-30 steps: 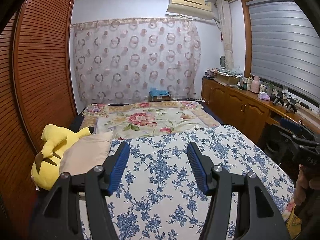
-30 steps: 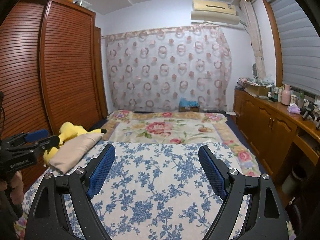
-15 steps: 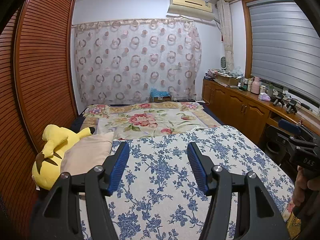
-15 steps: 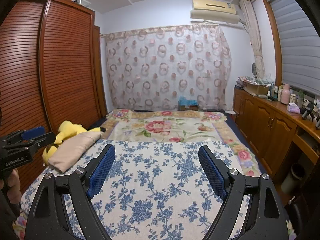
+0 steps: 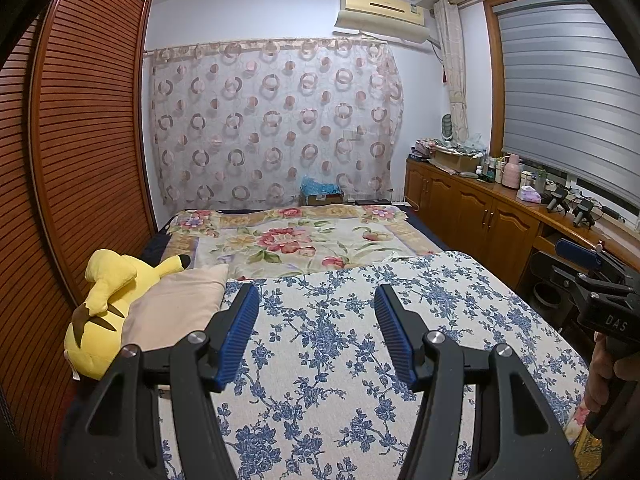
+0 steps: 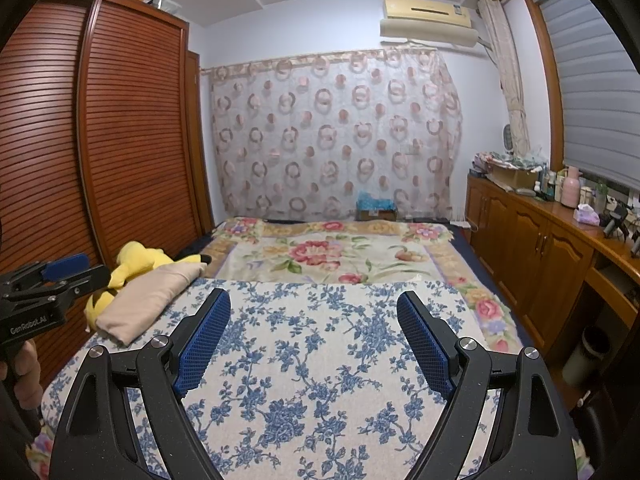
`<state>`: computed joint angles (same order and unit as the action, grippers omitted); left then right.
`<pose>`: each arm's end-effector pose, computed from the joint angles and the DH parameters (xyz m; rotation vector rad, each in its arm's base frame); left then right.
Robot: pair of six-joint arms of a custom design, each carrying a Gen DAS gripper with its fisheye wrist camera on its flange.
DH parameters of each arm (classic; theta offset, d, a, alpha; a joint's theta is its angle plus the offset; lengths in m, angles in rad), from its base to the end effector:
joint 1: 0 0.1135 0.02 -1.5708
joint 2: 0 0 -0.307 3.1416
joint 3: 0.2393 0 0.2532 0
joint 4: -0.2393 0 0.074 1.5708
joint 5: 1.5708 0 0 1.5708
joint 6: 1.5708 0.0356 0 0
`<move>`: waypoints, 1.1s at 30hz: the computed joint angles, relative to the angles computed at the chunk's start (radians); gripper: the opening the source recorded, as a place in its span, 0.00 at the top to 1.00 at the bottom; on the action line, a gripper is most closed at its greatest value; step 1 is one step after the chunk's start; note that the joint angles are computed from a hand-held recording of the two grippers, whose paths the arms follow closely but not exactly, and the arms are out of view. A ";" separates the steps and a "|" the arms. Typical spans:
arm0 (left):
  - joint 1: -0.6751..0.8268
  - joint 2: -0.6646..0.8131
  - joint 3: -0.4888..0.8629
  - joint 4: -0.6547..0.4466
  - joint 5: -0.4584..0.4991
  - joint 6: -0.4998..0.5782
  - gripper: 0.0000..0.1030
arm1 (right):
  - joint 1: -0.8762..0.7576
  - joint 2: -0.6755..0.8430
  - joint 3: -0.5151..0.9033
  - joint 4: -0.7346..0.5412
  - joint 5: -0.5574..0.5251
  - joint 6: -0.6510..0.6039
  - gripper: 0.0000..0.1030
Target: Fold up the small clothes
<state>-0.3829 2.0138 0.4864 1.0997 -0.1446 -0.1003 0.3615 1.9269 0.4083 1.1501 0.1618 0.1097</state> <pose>0.3002 -0.1154 0.1024 0.1890 1.9886 -0.1667 0.2841 0.1013 0.1194 -0.1362 1.9327 0.1572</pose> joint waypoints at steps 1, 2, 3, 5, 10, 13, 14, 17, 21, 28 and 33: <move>-0.001 -0.001 -0.001 -0.001 -0.001 0.000 0.42 | 0.000 0.000 0.000 0.000 0.000 0.000 0.15; 0.001 0.001 0.000 0.002 0.001 0.001 0.42 | 0.002 0.004 -0.001 0.003 0.001 -0.001 0.15; 0.000 0.000 -0.001 0.002 0.000 0.001 0.42 | 0.003 0.006 -0.001 0.005 0.003 0.001 0.15; 0.001 0.002 0.000 0.002 0.000 0.000 0.42 | 0.003 0.005 -0.001 0.005 0.003 0.002 0.15; -0.001 0.002 -0.003 0.006 -0.001 -0.001 0.42 | 0.011 0.006 -0.004 0.006 0.007 0.005 0.15; -0.001 0.002 -0.003 0.007 0.000 0.000 0.42 | 0.011 0.005 -0.003 0.004 0.009 0.005 0.15; 0.001 0.005 -0.001 0.008 0.001 0.000 0.42 | 0.013 0.005 -0.006 0.007 0.010 0.006 0.15; 0.000 0.003 -0.003 0.008 0.000 0.000 0.42 | 0.011 0.003 -0.004 0.004 0.008 0.005 0.15; 0.000 0.006 -0.004 0.011 -0.001 0.000 0.42 | 0.010 0.002 -0.004 0.002 0.007 0.006 0.15; 0.001 0.009 -0.003 0.014 0.001 0.000 0.42 | 0.009 -0.002 -0.002 -0.005 0.006 0.004 0.15; 0.000 0.008 -0.006 0.017 0.001 0.000 0.42 | 0.009 -0.005 -0.002 -0.008 0.006 0.006 0.15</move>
